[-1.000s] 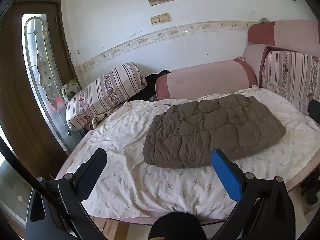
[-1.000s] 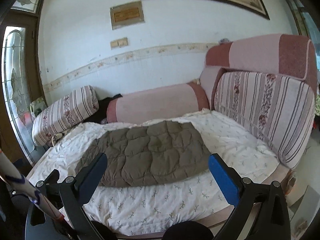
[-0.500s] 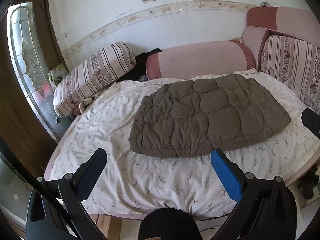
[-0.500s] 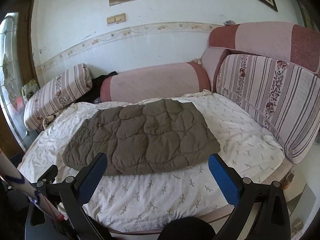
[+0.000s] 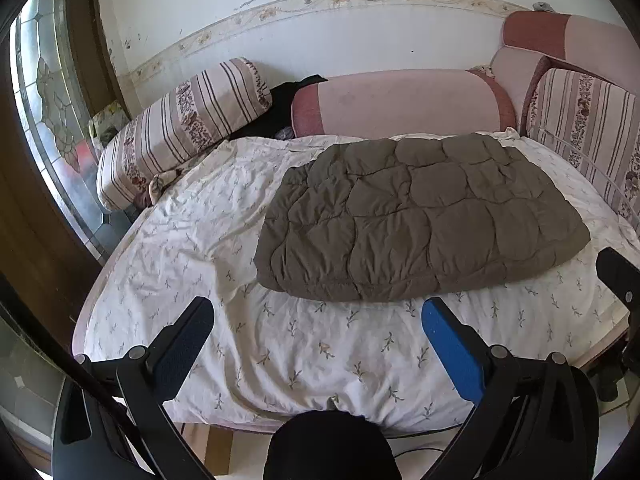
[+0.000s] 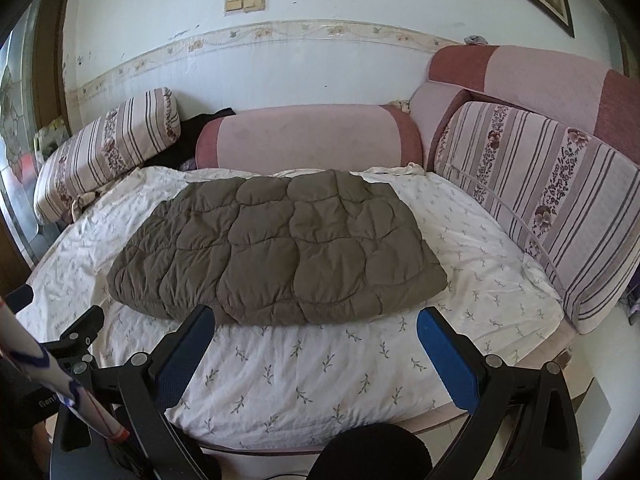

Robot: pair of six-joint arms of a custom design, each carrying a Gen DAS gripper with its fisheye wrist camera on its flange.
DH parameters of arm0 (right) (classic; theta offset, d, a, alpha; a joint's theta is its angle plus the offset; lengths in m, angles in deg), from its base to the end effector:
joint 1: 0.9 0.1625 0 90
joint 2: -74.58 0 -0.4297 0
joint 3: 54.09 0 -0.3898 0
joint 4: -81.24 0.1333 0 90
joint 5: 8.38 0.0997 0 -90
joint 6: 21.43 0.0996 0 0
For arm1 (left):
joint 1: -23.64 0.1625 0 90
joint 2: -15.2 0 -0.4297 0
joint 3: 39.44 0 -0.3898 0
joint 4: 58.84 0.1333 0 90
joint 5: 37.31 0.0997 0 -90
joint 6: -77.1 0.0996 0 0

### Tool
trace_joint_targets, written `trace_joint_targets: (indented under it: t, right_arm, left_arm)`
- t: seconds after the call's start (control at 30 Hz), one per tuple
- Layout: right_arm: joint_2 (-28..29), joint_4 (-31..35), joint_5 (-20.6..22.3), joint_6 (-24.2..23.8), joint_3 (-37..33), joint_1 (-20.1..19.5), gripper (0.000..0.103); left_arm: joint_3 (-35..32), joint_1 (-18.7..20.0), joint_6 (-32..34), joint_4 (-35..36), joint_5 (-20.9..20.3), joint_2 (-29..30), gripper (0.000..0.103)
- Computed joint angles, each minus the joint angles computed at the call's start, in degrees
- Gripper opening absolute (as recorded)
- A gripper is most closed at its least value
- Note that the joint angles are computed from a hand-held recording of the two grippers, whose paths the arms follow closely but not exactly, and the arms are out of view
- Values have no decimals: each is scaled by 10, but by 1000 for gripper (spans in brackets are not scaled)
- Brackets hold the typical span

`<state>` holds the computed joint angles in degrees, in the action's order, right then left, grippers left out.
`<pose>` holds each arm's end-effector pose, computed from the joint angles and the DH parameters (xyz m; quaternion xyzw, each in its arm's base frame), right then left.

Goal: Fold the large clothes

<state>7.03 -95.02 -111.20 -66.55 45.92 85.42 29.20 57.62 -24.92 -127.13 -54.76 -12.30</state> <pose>0.0705 -0.6361 0.3735 0.2663 -0.8468 0.3683 0.2764 -0.4476 -0.5770 0.0021 0.0152 0.7538 -0.4156 0.5088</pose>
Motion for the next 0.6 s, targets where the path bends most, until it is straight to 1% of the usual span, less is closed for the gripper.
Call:
trace_joint_targets:
  t: [0.13, 0.27, 0.6]
  right_arm:
    - [2, -5, -7, -8, 4, 2, 103]
    - [3, -4, -12, -10, 4, 2, 103]
    - [3, -9, -18, -20, 12, 4, 103]
  left_arm:
    - [6, 1, -4, -5, -4, -4, 103]
    - [12, 1, 5, -18, -4, -6, 103]
    - [9, -2, -14, 4, -6, -5, 103]
